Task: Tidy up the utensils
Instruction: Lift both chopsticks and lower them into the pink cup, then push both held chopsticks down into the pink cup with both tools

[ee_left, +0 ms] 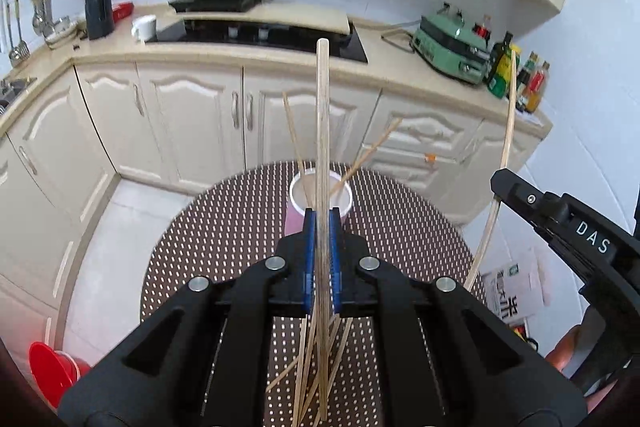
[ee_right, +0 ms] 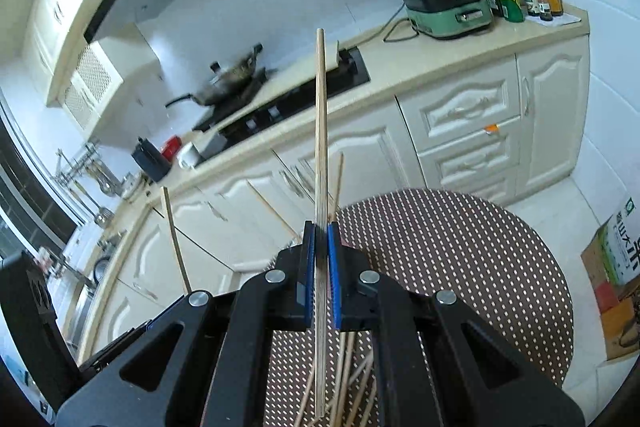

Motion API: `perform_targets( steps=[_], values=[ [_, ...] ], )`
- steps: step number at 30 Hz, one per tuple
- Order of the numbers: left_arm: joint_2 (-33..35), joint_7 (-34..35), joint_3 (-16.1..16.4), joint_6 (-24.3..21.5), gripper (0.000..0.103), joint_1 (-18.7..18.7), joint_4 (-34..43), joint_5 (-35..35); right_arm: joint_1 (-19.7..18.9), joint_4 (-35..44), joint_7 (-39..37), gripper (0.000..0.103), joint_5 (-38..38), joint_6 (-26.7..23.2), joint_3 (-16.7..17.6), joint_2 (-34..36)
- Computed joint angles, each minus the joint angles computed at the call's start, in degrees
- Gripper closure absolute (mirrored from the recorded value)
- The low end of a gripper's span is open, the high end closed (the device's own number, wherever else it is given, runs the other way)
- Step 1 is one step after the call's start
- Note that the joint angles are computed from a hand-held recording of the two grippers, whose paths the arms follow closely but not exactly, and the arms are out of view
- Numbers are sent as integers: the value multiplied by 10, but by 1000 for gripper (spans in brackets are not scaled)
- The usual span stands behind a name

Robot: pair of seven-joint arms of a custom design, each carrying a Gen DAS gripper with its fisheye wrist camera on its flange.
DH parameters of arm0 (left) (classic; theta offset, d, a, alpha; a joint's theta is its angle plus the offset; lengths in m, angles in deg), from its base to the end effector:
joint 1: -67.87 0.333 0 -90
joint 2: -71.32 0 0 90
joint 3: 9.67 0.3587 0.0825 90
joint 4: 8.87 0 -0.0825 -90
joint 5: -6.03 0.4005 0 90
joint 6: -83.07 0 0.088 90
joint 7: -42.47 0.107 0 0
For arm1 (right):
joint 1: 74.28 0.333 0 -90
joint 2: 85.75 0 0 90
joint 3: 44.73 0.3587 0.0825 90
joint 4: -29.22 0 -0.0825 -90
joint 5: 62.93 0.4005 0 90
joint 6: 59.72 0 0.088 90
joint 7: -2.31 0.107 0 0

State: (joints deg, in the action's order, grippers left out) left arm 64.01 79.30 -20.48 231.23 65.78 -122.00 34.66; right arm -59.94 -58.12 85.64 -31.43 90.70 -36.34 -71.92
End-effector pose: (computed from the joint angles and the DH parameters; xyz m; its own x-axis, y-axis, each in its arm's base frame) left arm 0.5631 -0.1447 0.6459 0.2890 -0.9436 0.1613 -0.6169 -0.3124 -0.7224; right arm 0.6667 0.2503 0.6595 0.3136 -0.8268 -0.4669 -0.7294 0.1051 -0.6760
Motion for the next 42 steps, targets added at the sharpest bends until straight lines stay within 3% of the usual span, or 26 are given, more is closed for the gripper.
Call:
perform_targets(
  steps=[9, 16, 25, 30, 35, 42],
  values=[
    [27, -49, 1, -2, 96, 2, 57, 52, -4, 59, 6, 98, 5, 19, 4, 34],
    [58, -50, 15, -2, 96, -4, 103, 65, 4, 114, 64, 98, -34, 37, 1, 80],
    [119, 10, 43, 23, 96, -5, 152, -8, 29, 205, 158, 98, -117, 40, -11, 157],
    [157, 42, 57, 55, 96, 3, 180, -60, 57, 260, 228, 98, -184, 18, -41, 203],
    [194, 42, 76, 65, 96, 0, 214, -69, 69, 289, 285, 98, -229, 14, -55, 235],
    [229, 31, 99, 104, 96, -6, 228, -80, 65, 320, 320, 98, -241, 5, -49, 274]
  ],
)
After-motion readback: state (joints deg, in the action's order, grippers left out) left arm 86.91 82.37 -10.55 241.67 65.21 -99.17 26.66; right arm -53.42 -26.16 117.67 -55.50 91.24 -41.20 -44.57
